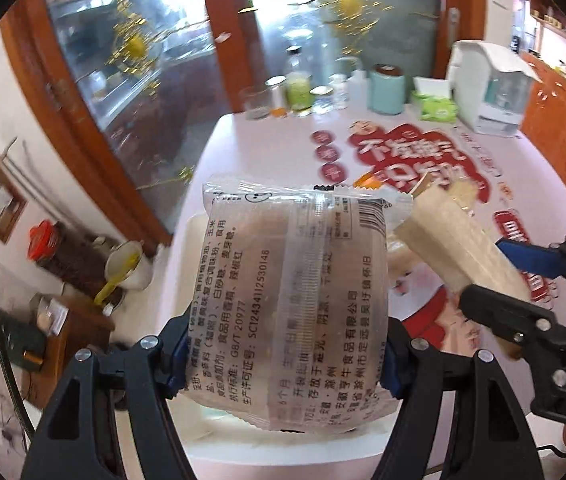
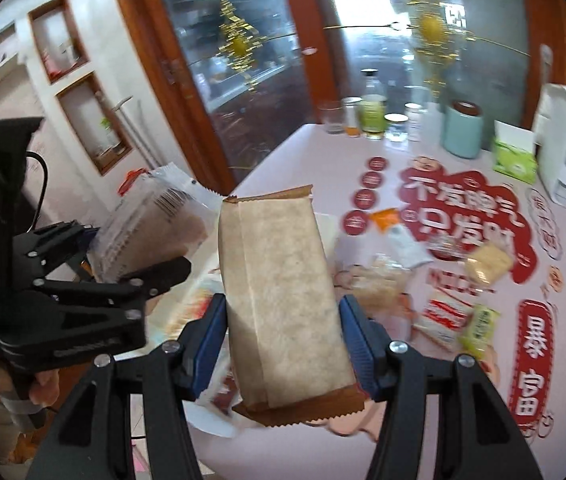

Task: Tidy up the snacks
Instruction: 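Carry both bags over the white tray and release them inside, then move both open grippers back to the cookies and green packets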

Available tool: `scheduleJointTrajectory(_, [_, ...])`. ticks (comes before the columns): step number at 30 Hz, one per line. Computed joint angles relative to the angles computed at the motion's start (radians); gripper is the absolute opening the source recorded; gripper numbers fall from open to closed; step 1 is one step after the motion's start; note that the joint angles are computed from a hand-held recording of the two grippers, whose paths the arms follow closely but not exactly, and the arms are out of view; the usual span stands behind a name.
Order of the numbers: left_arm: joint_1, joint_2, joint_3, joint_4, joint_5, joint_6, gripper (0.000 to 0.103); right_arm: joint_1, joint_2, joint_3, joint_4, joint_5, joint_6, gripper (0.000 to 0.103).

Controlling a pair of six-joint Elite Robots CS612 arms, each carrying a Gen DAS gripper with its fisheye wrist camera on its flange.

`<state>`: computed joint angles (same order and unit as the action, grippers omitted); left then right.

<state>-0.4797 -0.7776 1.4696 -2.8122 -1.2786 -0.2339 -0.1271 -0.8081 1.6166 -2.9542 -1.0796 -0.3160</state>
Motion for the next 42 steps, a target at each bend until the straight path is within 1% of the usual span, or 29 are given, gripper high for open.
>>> scheduleJointTrajectory(2, [0.019, -0.004, 0.015, 0.005, -0.013, 0.003, 0.071, 0.026, 0.005, -0.008, -0.004, -0.035, 0.010, 0.055])
scheduleJointTrajectory(3, [0.027, -0.007, 0.024, 0.003, -0.024, 0.006, 0.071, 0.038, 0.008, -0.014, -0.002, -0.049, 0.018, 0.053])
scheduleJointTrajectory(4, [0.037, -0.005, 0.028, 0.005, -0.043, 0.013, 0.071, 0.046, 0.012, -0.023, 0.013, -0.045, 0.018, 0.029])
scheduleJointTrajectory(5, [0.042, -0.005, 0.032, 0.006, -0.052, 0.016, 0.071, 0.055, 0.018, -0.040, 0.048, -0.050, 0.020, 0.017])
scheduleJointTrajectory(7, [0.053, 0.003, 0.034, 0.012, -0.083, 0.022, 0.072, 0.070, 0.029, -0.058, 0.068, -0.073, 0.033, 0.017])
scheduleJointTrajectory(9, [0.062, 0.013, 0.026, 0.037, -0.109, 0.018, 0.072, 0.093, 0.042, -0.079, 0.106, -0.132, 0.034, 0.017])
scheduleJointTrajectory(10, [0.068, 0.021, 0.019, 0.055, -0.135, 0.018, 0.073, 0.100, 0.047, -0.085, 0.123, -0.147, 0.034, 0.017])
scheduleJointTrajectory(11, [0.072, 0.026, 0.015, 0.067, -0.157, 0.021, 0.077, 0.104, 0.048, -0.085, 0.133, -0.155, 0.033, 0.017])
scheduleJointTrajectory(13, [0.076, 0.035, 0.010, 0.084, -0.188, 0.025, 0.078, 0.109, 0.045, -0.079, 0.139, -0.178, 0.031, 0.018])
scheduleJointTrajectory(14, [0.077, 0.039, 0.006, 0.095, -0.197, 0.029, 0.081, 0.110, 0.042, -0.073, 0.139, -0.189, 0.033, 0.018])
scheduleJointTrajectory(16, [0.080, 0.046, 0.005, 0.099, -0.213, 0.037, 0.083, 0.109, 0.037, -0.065, 0.140, -0.187, 0.038, 0.019])
scheduleJointTrajectory(18, [0.078, 0.049, 0.002, 0.096, -0.217, 0.039, 0.088, 0.108, 0.034, -0.060, 0.147, -0.194, 0.048, 0.023])
scheduleJointTrajectory(20, [0.077, 0.048, 0.006, 0.077, -0.218, 0.048, 0.090, 0.108, 0.032, -0.055, 0.148, -0.199, 0.056, 0.034])
scheduleJointTrajectory(23, [0.068, 0.045, 0.007, 0.066, -0.190, 0.076, 0.093, 0.105, 0.032, -0.049, 0.151, -0.191, 0.076, 0.038])
scheduleJointTrajectory(27, [0.068, 0.042, 0.006, 0.068, -0.195, 0.074, 0.094, 0.100, 0.027, -0.043, 0.148, -0.189, 0.090, 0.038])
scheduleJointTrajectory(32, [0.069, 0.041, 0.004, 0.071, -0.195, 0.068, 0.094, 0.090, 0.016, -0.024, 0.112, -0.178, 0.098, 0.039])
scheduleJointTrajectory(42, [0.052, 0.036, -0.008, 0.052, -0.214, 0.046, 0.094, 0.046, -0.004, 0.012, 0.075, -0.170, 0.143, 0.040])
